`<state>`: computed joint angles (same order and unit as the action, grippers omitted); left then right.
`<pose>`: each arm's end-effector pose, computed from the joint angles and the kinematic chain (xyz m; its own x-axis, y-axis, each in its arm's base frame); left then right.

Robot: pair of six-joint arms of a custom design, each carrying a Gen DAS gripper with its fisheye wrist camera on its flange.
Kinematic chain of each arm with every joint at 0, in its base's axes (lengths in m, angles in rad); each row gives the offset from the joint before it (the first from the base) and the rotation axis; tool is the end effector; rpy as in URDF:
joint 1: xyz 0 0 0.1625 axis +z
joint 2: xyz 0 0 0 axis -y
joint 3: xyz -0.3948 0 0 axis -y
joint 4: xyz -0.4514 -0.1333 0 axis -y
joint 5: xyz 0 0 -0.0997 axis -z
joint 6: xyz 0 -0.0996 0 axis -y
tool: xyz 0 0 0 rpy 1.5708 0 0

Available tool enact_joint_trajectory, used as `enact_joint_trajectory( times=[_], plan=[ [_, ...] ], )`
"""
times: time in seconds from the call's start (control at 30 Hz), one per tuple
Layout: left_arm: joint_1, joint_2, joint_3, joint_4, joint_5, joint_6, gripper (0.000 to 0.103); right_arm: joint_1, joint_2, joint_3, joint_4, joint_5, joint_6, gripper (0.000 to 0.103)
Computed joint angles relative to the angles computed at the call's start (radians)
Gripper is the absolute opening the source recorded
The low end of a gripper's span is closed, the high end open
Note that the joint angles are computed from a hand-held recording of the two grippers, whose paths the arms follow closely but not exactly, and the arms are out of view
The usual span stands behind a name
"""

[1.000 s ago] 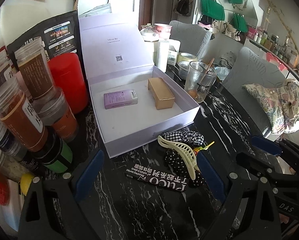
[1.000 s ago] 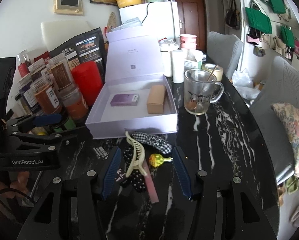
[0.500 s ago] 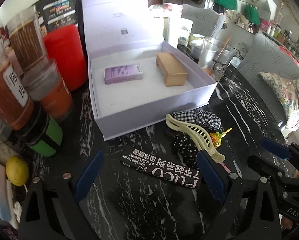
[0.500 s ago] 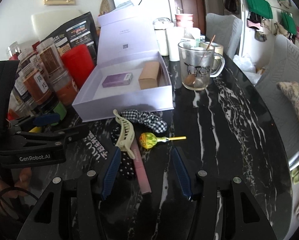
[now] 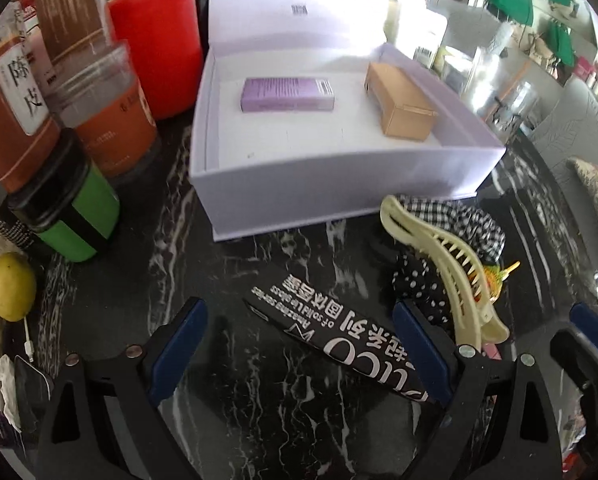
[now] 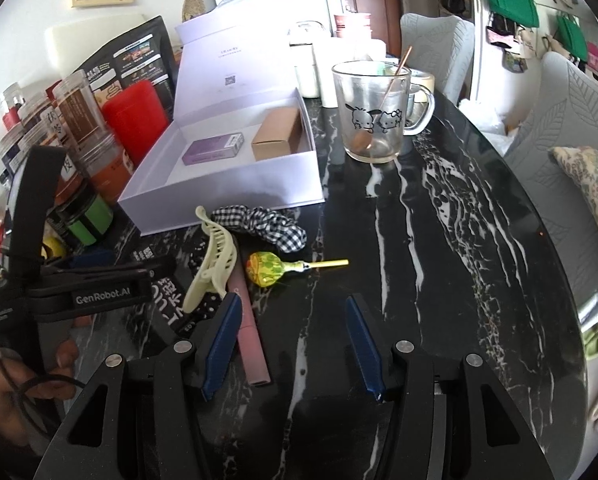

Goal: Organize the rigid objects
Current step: 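Grasp the black PUCO box with the left tool, then grasp the cream hair claw clip with the right tool while the left tool holds the black box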

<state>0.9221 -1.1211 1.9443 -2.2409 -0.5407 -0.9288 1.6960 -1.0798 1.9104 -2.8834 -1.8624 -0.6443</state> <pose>-0.1696 -0.5857 0.1212 -0.6765 -0.3822 -0.6295 0.0923 0.8041 -0.5873 0.1817 -0.6052 0.1391 -0.7066 -0.5180 0.4821 -0.6692 0.7105 -0.2176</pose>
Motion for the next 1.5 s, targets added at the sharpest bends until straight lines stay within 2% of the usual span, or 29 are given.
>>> enact_joint_trajectory(
  times=[0.17,0.27,0.43,0.6,0.63,0.67,0.7,0.77,0.8,1.0,1.37,1.5],
  plan=[
    [-0.003,0.019,-0.02,0.113,0.009,-0.036,0.095,-0.005,0.004,-0.006,0.006,0.001,-0.002,0.054],
    [-0.011,0.004,-0.003,0.124,0.0,-0.039,0.095,-0.008,0.005,-0.009,0.012,0.007,-0.002,0.054],
    [-0.014,-0.032,0.034,0.103,-0.021,-0.016,0.095,-0.009,0.009,-0.015,0.028,0.024,0.0,0.054],
    [-0.02,-0.08,0.094,0.028,-0.062,0.03,0.094,-0.005,0.016,-0.018,0.041,0.031,-0.004,0.054],
    [-0.026,-0.088,0.109,0.004,-0.056,0.049,0.086,-0.004,0.017,-0.018,0.044,0.033,-0.003,0.054],
    [-0.034,-0.095,0.123,-0.002,-0.038,0.056,0.068,-0.003,0.018,-0.018,0.047,0.035,-0.003,0.054],
    [-0.043,-0.101,0.137,-0.019,-0.025,0.075,0.058,-0.002,0.02,-0.018,0.049,0.036,-0.002,0.054],
    [-0.043,-0.105,0.137,-0.052,-0.043,0.123,0.027,0.0,0.023,-0.019,0.053,0.038,-0.002,0.054],
    [-0.044,-0.11,0.142,-0.068,-0.052,0.14,0.025,0.001,0.024,-0.02,0.055,0.04,-0.001,0.054],
    [-0.038,-0.129,0.176,-0.178,-0.101,0.23,0.025,0.009,0.032,-0.027,0.067,0.062,-0.001,0.054],
    [-0.052,-0.156,0.199,-0.181,-0.064,0.195,0.025,0.034,0.079,-0.061,0.109,0.077,-0.016,0.054],
    [-0.051,-0.167,0.208,-0.182,-0.06,0.179,0.025,0.042,0.105,-0.082,0.117,0.077,-0.016,0.048]
  ],
)
